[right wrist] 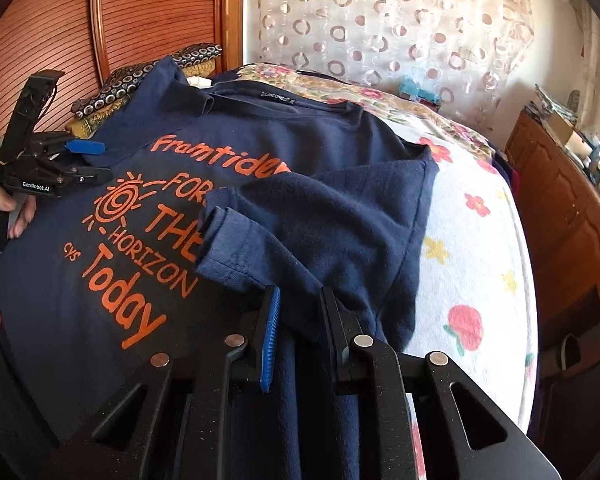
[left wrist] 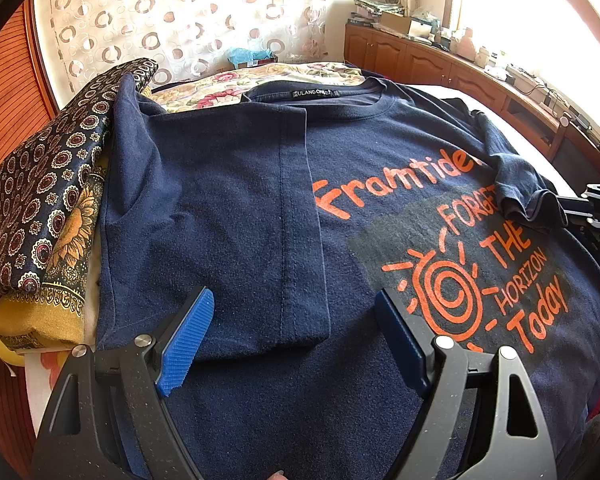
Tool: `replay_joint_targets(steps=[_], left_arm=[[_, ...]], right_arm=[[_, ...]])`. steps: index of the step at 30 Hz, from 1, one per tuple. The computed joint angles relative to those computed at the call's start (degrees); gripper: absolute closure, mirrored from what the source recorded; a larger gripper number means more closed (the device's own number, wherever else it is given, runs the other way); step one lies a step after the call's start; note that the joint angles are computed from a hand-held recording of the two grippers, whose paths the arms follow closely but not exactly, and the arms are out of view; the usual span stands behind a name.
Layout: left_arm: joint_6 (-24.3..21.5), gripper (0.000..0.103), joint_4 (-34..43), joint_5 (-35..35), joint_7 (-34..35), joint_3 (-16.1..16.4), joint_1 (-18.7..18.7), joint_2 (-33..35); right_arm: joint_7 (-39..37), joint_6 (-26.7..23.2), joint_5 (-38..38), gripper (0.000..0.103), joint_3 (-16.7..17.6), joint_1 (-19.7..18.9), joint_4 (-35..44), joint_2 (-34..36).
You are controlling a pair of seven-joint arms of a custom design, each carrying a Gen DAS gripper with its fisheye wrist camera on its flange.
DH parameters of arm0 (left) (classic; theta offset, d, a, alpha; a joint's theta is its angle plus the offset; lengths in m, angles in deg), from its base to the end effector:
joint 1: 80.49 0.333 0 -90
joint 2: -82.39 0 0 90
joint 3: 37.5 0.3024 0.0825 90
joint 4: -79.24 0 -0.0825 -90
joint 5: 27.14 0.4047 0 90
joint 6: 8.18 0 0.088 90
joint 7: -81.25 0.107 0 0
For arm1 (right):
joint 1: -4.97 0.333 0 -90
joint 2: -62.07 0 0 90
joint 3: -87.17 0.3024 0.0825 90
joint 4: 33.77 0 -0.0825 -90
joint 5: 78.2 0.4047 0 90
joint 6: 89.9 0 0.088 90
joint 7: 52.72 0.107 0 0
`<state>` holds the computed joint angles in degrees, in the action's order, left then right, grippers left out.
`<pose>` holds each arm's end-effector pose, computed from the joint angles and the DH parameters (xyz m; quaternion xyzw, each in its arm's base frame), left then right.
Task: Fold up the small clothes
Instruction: 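Fold the gripped side over toward the printed center with the right gripper, then hold the folded side with the right gripper while left gripper grasps the hem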
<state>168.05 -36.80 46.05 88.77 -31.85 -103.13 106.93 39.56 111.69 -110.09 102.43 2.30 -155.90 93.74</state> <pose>0.5607 -0.2539 0.2395 -0.6203 0.7102 -0.2547 0.2142 0.5813 0.1877 0.2252 -0.8222 0.3872 -0.2219 0.3533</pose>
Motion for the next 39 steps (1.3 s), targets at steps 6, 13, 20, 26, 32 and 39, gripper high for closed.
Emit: replay_joint_targets(steps=[6, 13, 20, 26, 32, 39], left_arm=[[-0.1, 0.02, 0.0, 0.1, -0.1, -0.1, 0.1, 0.0], [-0.1, 0.02, 0.0, 0.1, -0.1, -0.2, 0.2, 0.0], [-0.1, 0.02, 0.0, 0.2, -0.1, -0.2, 0.2, 0.0], [-0.1, 0.02, 0.0, 0.2, -0.2, -0.2, 0.2, 0.0], [-0.1, 0.02, -0.1, 0.3, -0.2, -0.3, 0.3, -0.1], [-2.0, 0.02, 0.0, 3.3, -5.1, -0.2, -0.9, -1.1]], right_arm=[[4.8, 4.1, -6.9, 0.072, 2.6, -3.6, -2.4, -1.8], [6.8, 3.3, -9.1, 0.065, -0.8, 2.0, -0.5, -1.0], [0.0, 1.7, 1.9, 0.097, -3.9, 6.9, 1.3, 0.3], [0.3, 7.9, -1.2, 0.099, -4.5, 3.7, -5.5, -3.9], [2.1, 9.6, -3.9, 0.099, -7.4, 2.6, -11.5, -7.1], [2.1, 10.2, -1.0, 0.099, -9.1, 3.8, -12.6, -6.8]])
